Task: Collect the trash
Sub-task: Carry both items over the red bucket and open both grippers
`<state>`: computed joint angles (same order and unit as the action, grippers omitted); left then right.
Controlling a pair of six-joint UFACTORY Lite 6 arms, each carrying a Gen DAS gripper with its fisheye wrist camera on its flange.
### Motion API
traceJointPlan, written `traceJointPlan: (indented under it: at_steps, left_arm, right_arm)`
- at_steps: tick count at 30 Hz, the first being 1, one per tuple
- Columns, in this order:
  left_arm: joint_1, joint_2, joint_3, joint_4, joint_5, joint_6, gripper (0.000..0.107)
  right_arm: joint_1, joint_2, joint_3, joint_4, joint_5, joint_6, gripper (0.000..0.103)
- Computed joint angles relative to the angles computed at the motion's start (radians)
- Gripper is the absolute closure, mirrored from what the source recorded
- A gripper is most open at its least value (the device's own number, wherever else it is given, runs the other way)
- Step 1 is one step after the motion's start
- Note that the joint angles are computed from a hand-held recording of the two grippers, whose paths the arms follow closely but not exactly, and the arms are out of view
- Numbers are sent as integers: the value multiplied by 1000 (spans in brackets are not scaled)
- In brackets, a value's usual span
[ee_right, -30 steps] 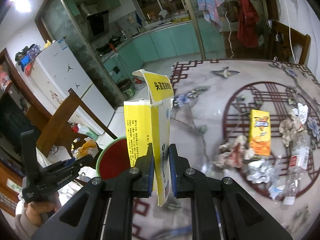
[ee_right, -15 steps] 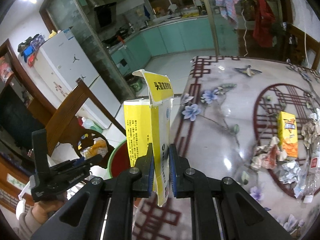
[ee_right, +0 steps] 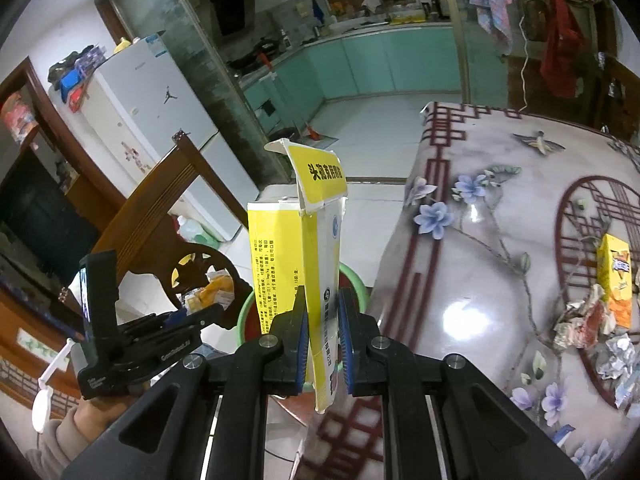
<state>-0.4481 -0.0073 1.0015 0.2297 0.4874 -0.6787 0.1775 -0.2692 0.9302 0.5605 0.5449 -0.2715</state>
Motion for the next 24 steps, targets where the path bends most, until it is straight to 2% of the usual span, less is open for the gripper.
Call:
traceJointPlan:
  at_steps: [12, 24]
  left_arm:
    - [73, 77, 41, -91, -33, 132, 84]
    - [103, 147, 92, -124, -40, 178, 84]
  right_arm:
    - [88, 135, 65, -32, -48, 59, 92]
    - [91, 224, 115, -6, -58, 11, 92]
